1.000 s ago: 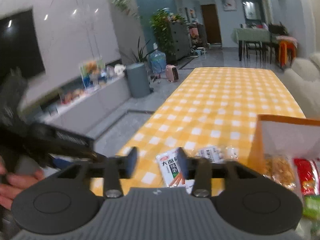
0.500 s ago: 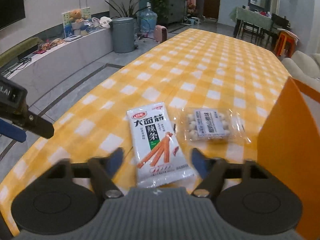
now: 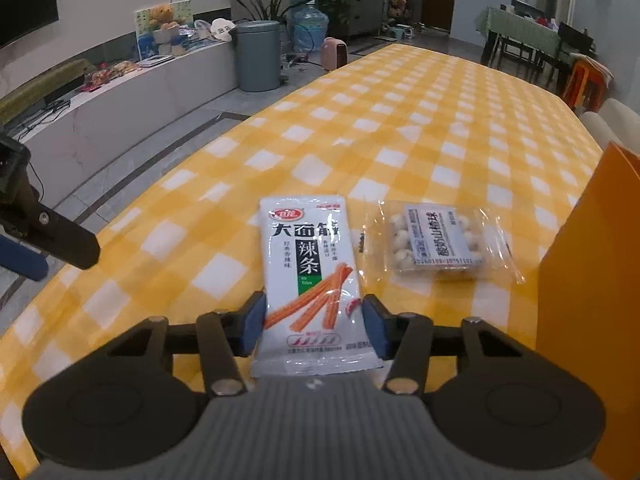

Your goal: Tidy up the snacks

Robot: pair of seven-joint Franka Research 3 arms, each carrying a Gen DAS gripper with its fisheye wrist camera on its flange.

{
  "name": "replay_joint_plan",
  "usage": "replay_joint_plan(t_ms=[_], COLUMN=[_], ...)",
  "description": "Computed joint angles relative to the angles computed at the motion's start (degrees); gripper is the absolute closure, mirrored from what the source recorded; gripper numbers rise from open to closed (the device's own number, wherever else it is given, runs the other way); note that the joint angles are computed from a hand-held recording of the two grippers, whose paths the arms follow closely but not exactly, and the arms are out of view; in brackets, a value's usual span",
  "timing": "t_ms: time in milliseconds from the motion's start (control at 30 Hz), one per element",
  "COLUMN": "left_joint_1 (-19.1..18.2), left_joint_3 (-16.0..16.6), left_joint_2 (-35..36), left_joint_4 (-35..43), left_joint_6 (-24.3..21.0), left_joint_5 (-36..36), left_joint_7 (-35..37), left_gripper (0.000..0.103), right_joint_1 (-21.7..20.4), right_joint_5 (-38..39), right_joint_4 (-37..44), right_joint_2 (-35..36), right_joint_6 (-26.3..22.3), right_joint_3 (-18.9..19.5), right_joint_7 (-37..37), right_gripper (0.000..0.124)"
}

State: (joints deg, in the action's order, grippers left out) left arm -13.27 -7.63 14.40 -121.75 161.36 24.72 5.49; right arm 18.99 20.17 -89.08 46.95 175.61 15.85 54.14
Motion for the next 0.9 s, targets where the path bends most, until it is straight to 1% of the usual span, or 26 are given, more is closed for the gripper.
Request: replay_joint_plan(t_ms=[67,167,233,367,400,433,500,533,567,633,667,733,767,800,867,900], left_joint_1=[-0.7,-1.1,-1.2,-1.2,-1.2,-1.4,-1.8,-2.7,-3.8,-5.8,-6.4,-6.6,-6.2,-5.4,-3.3,-3.6], left_joint_3=[0.6,1.0,1.2,1.3,1.4,1.9,3.4,4.7,6.1,7.9,8.0,7.7,7.1,6.0,2.1,1.5], left_joint_2=[-0.5,-1.4,-2.0,-2.5,-2.6,-2.8,-3.2,-3.3,-3.4,-3.5,-3.5,-2.7,-2.0,-1.3,-0.3,0.3], left_joint_4=[-0.2,-0.6,-1.2,-1.4,-1.6,-2.3,-3.8,-3.9,-3.7,-2.3,-1.2,1.1,2.3,3.4,5.6,7.1], left_joint_6=[0.0,-0.4,0.0,-0.2,0.7,2.8,9.2,11.6,12.7,12.5,11.4,11.1,11.8,12.1,9.4,7.8], left_joint_5=[1.4,3.2,4.3,6.7,7.7,9.5,13.7,17.0,20.6,27.7,31.0,36.7,38.2,37.7,30.5,29.6], left_joint_7=[-1.2,-3.7,-5.6,-7.7,-8.5,-10.1,-13.8,-16.3,-18.8,-23.4,-24.8,-27.1,-26.9,-25.1,-14.8,-11.1], left_gripper=[0.016,0.016,0.016,0.016,0.016,0.016,0.016,0.016,0.016,0.016,0.016,0.015,0.015,0.015,0.015,0.014], right_joint_1=[-1.4,-5.7,-7.9,-13.9,-15.4,-17.0,-21.6,-24.7,-27.1,-33.5,-36.7,-40.6,-41.7,-43.1,-46.2,-47.9], right_joint_5=[0.8,2.4,3.3,5.3,5.5,5.7,5.5,5.4,5.2,4.5,3.8,2.8,2.5,2.1,0.3,-1.1], right_joint_4=[-1.1,-4.5,-6.4,-9.5,-10.2,-11.0,-12.7,-13.7,-14.5,-16.1,-16.9,-18.1,-18.6,-19.1,-20.4,-21.2], right_joint_2=[-0.6,-2.0,-3.2,-4.5,-4.9,-5.2,-5.6,-5.6,-5.5,-4.9,-4.5,-5.0,-5.5,-6.1,-6.4,-6.2], right_joint_6=[0.1,2.2,3.2,6.1,6.7,7.5,9.2,10.4,11.5,12.8,13.2,14.3,14.9,15.5,16.6,17.6], right_joint_3=[1.6,6.8,9.2,16.6,18.3,20.1,25.1,28.5,30.9,36.9,39.8,42.4,42.9,43.4,44.9,45.8], right_joint_7=[-0.3,-3.3,-4.6,-7.4,-7.7,-8.1,-8.7,-8.8,-8.1,-6.6,-6.1,-4.5,-3.5,-2.5,-1.4,-1.3], right_gripper=[0.075,0.075,0.075,0.075,0.075,0.075,0.075,0.075,0.075,0.075,0.075,0.075,0.075,0.075,0.075,0.075])
